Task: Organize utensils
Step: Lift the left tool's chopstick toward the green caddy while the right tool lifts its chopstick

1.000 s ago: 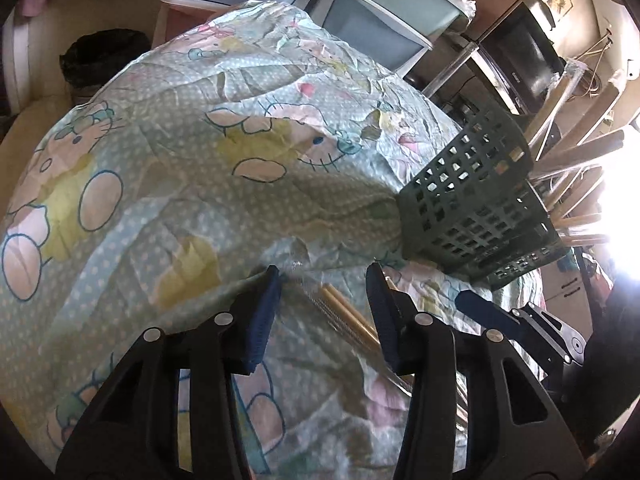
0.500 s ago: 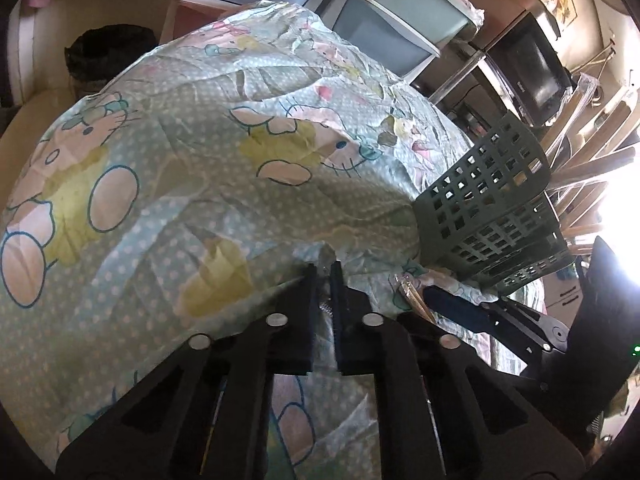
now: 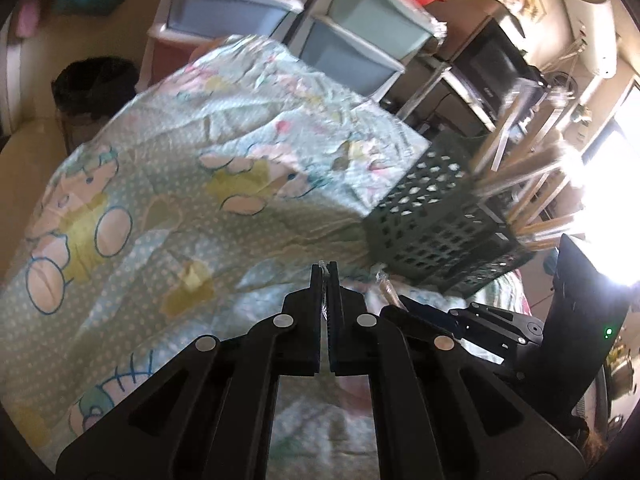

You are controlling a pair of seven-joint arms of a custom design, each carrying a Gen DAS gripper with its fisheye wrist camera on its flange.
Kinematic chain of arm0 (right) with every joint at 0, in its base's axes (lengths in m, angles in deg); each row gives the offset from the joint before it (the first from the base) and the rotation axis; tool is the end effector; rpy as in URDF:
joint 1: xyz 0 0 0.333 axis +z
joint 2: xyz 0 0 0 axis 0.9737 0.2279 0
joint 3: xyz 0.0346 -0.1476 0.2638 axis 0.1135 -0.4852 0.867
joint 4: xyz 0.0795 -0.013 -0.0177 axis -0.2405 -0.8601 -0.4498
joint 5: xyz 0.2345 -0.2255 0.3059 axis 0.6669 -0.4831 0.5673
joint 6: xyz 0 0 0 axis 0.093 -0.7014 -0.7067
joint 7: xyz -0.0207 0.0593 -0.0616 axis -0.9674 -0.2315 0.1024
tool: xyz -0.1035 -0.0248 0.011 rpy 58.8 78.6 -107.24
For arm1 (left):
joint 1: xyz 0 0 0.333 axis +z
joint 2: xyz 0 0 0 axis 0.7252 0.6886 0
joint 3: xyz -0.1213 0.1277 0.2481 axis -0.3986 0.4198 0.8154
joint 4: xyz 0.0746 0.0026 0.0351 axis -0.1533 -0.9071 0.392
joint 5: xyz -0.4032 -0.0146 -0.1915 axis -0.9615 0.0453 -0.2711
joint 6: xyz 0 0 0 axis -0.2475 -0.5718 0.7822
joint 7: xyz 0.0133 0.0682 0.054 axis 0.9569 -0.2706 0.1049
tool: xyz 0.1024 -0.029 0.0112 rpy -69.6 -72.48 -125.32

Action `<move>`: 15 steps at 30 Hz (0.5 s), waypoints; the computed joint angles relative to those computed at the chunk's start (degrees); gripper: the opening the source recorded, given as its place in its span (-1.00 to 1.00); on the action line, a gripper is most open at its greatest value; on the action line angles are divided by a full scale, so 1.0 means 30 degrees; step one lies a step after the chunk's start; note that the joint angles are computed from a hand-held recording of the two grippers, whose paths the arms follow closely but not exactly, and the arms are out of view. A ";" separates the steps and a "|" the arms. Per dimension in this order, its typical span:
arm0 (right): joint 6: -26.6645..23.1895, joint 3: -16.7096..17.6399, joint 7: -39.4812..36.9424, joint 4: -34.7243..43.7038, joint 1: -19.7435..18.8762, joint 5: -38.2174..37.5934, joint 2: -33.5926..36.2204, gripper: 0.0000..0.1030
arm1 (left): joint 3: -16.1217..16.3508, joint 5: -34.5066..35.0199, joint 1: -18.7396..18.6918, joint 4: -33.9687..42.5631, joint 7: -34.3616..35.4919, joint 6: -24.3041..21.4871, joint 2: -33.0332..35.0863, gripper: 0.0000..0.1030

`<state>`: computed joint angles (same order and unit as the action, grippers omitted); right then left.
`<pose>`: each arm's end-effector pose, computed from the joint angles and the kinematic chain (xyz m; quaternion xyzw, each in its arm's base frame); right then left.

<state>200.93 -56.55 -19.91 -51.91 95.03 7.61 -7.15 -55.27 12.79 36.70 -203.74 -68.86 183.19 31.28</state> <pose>0.6876 0.3239 0.4487 -0.9042 0.2493 -0.0652 0.3407 0.5487 -0.2741 0.4689 -0.7793 0.4549 -0.4051 0.1469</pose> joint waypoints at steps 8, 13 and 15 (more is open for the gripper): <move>0.0120 0.0476 -0.3195 -0.1878 -0.1318 0.4297 -0.2355 -0.80 | -0.0558 0.1695 -0.0060 0.0727 -0.0214 -0.0459 -0.0919 -0.99; 0.0546 0.0197 -0.5195 -0.3125 -0.1677 0.6873 -0.3807 -0.80 | -0.0778 0.2479 -0.0157 0.1413 -0.0116 -0.0220 -0.1086 -0.99; 0.0526 0.0000 -0.5807 -0.3536 -0.1762 0.7684 -0.4292 -0.80 | -0.0819 0.2398 -0.0299 0.1795 0.0452 -0.0286 -0.1001 -0.99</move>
<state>202.51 -56.55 -37.33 -62.52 89.74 30.66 -20.02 -57.73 19.99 35.81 -198.36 -67.50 182.33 28.28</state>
